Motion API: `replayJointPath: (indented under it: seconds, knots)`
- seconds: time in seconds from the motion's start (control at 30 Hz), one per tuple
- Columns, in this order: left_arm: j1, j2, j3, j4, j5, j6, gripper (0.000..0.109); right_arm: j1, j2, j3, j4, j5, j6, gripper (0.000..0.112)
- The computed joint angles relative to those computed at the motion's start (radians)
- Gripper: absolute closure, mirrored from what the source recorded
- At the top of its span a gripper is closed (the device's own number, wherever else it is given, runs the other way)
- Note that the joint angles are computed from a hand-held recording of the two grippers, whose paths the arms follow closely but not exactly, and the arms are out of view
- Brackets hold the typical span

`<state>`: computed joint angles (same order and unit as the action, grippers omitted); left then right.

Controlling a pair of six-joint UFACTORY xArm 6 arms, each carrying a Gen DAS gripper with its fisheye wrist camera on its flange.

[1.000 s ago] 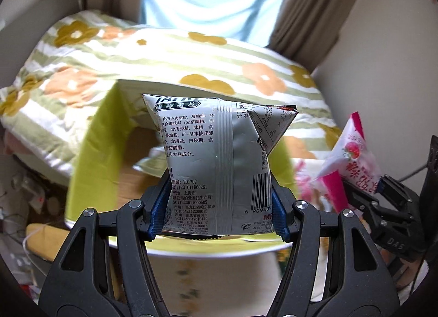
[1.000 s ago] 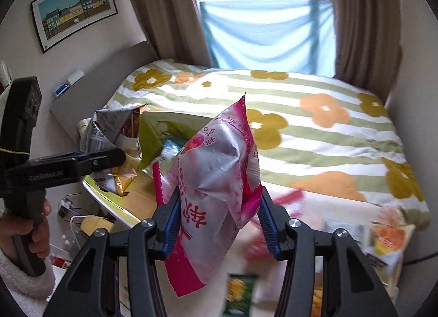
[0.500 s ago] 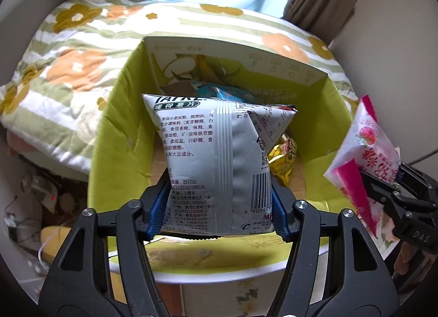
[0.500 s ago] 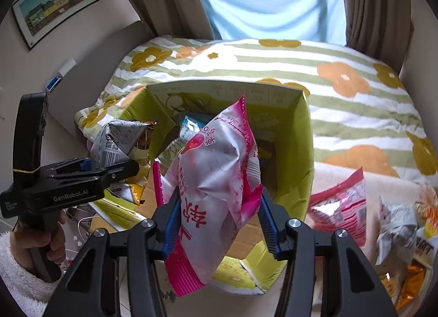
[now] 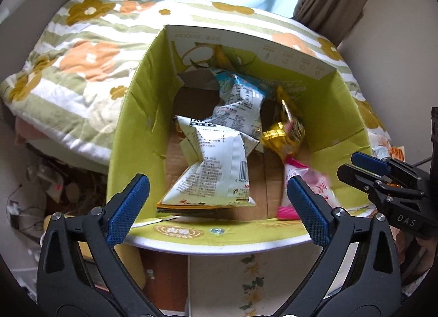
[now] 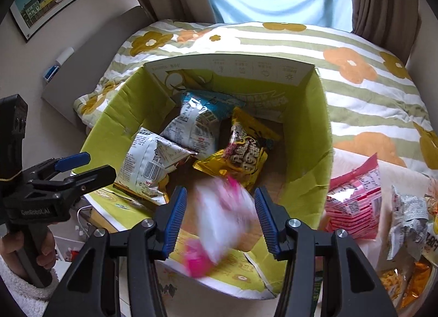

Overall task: Organize snacks
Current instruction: 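Carry both packets into the cardboard box and open both tools to release, then move both tools back toward the remaining snacks on the table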

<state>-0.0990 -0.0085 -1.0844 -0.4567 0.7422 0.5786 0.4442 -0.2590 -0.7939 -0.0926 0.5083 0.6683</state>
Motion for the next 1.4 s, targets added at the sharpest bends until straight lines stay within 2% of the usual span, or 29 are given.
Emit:
replayJointPath:
  seconds: [0.43,0.67,0.73,0.77,0.83,0.87,1.07,1.1,1.13,1.3,1.4]
  knots:
    - [0.008,-0.064,0.04,-0.027,0.001,-0.007,0.008,0.008,-0.034,0.017,-0.015,-0.004,0.012,0.065]
    - [-0.004,-0.11,0.051,-0.064,0.02,0.03,0.008,0.01,-0.099,0.05,-0.05,-0.025,0.087,0.065]
    - [-0.015,-0.12,0.051,-0.083,0.032,0.047,0.008,0.011,-0.127,0.063,-0.102,-0.014,0.143,0.065]
    - [-0.02,-0.124,0.052,-0.091,0.037,0.055,0.008,0.014,-0.142,0.069,-0.142,-0.003,0.184,0.061]
    - [-0.038,-0.132,0.055,-0.11,0.047,0.073,0.008,0.018,-0.179,0.081,-0.229,0.036,0.273,0.036]
    - [-0.047,-0.137,0.058,-0.118,0.053,0.08,0.008,0.019,-0.197,0.09,-0.247,0.05,0.294,0.031]
    - [-0.128,-0.18,0.084,-0.123,0.065,0.093,0.008,0.013,-0.355,0.179,-0.313,0.139,0.406,0.025]
    - [-0.141,-0.186,0.088,-0.124,0.066,0.09,0.008,0.013,-0.379,0.191,-0.315,0.152,0.412,0.014]
    - [-0.155,-0.191,0.091,-0.125,0.066,0.086,0.008,0.01,-0.418,0.213,-0.319,0.166,0.416,0.01]
    - [-0.264,-0.205,0.1,-0.099,0.069,-0.007,0.008,-0.01,-0.625,0.313,-0.371,0.277,0.443,0.01]
    - [-0.355,-0.219,0.12,-0.08,0.025,-0.087,0.008,-0.067,-0.808,0.391,-0.332,0.36,0.382,0.01]
